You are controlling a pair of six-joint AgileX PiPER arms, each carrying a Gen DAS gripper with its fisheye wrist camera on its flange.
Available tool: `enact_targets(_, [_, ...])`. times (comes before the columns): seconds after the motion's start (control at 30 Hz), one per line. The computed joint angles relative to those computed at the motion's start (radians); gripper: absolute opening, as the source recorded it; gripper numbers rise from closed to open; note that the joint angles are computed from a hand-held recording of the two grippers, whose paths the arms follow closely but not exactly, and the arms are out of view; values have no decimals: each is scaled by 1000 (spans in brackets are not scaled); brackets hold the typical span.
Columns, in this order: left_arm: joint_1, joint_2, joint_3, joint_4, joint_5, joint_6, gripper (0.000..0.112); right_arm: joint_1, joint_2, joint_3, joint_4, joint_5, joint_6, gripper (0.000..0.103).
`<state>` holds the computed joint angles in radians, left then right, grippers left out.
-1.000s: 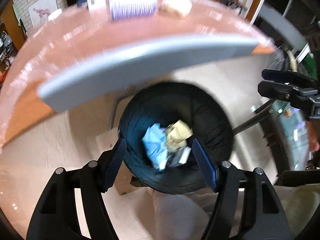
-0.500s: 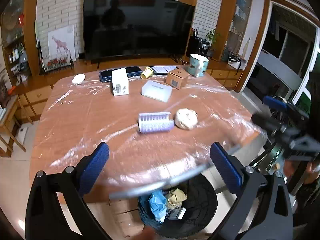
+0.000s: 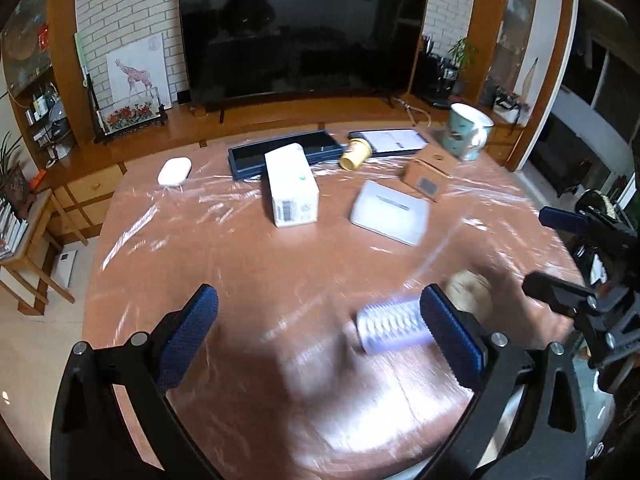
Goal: Collect trash
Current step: 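Raise both open tools from the bin and move toward the table, then grasp the white paper box with the left tool while the right tool grasps the white plastic lid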
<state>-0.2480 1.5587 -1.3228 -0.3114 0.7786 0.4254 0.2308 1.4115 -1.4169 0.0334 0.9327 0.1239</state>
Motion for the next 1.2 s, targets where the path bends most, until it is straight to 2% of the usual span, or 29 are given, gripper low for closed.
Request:
enact_targets(0.27, [-23,262,-286,76,60,-101,101,-63,262,-207,128,62,-168,99])
enact_targets(0.37, [-35,351,-397,103,91,-125,101,-69,354,-287,133,87,-192,99])
enact_targets(0.67, [-45,569,-667,143,176,-175,101,-87,495,-414,153,116,-232,91])
enact_targets(1.0, [-56,651,-776,148,203,-167,100,-79,559,-497,143,155,-279,84])
enact_targets(1.2, [-65,697,-848,152,247,-159,85,-100,610,-550,163,195,-273,80])
